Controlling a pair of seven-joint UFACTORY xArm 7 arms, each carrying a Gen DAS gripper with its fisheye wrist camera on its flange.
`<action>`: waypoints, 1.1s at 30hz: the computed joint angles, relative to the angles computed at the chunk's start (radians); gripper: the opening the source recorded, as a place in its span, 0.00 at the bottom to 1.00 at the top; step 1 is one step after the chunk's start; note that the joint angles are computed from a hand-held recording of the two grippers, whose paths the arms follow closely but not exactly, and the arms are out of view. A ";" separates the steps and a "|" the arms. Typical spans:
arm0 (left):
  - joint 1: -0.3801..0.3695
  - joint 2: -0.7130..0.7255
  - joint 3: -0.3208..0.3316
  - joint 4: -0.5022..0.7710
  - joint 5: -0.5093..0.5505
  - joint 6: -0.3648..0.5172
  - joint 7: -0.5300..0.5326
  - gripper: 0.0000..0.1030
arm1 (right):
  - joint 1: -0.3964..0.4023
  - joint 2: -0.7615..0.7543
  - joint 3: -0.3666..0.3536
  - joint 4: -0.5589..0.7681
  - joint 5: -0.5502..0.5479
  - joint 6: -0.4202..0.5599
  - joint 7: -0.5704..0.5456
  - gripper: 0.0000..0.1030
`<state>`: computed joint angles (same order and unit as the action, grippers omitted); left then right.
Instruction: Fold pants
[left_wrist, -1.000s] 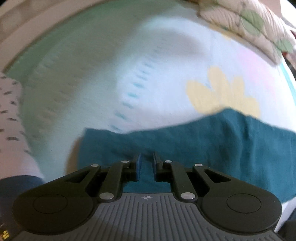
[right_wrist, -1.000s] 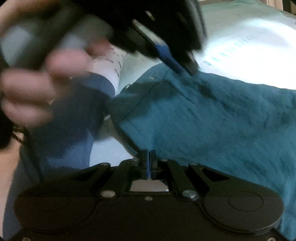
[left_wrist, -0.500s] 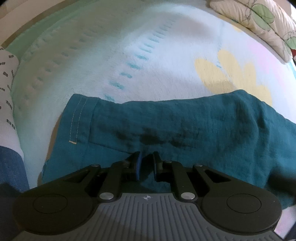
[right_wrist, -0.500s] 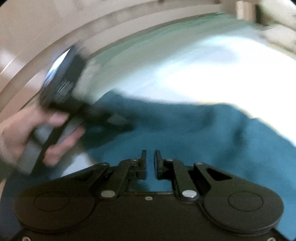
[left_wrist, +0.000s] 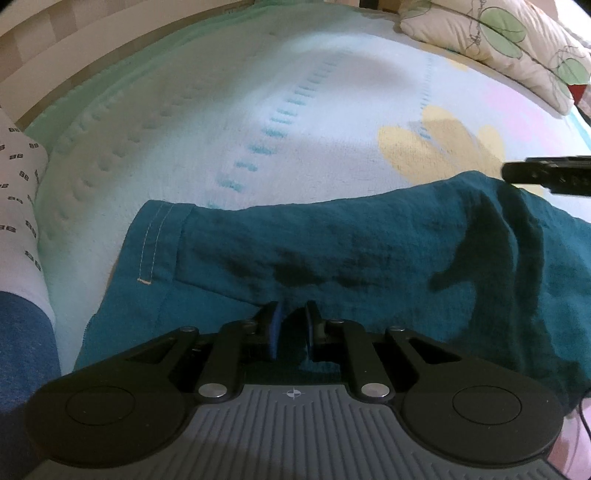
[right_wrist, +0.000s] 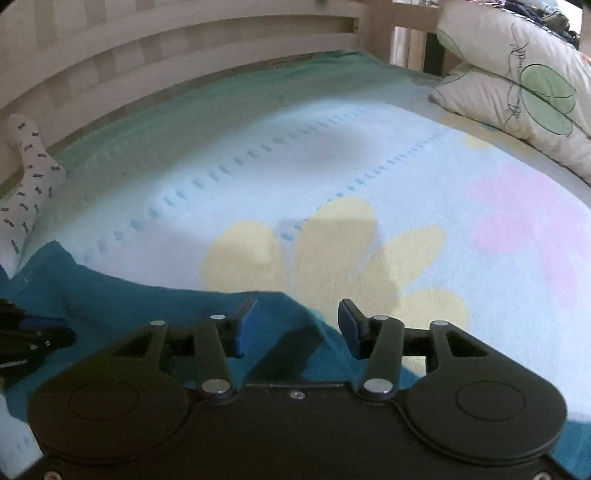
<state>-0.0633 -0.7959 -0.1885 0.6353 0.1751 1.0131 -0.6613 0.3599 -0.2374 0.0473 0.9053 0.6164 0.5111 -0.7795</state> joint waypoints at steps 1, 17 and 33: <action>0.000 -0.002 0.000 -0.002 -0.001 -0.001 -0.002 0.14 | -0.002 0.005 -0.001 0.006 -0.003 0.010 0.003 0.55; -0.012 0.044 0.044 0.058 -0.047 0.029 0.016 0.14 | -0.065 0.037 0.005 0.066 0.136 0.298 -0.161 0.06; -0.098 0.307 0.086 0.194 -0.205 -0.104 0.138 0.14 | -0.046 0.082 -0.015 0.114 0.140 0.189 -0.151 0.53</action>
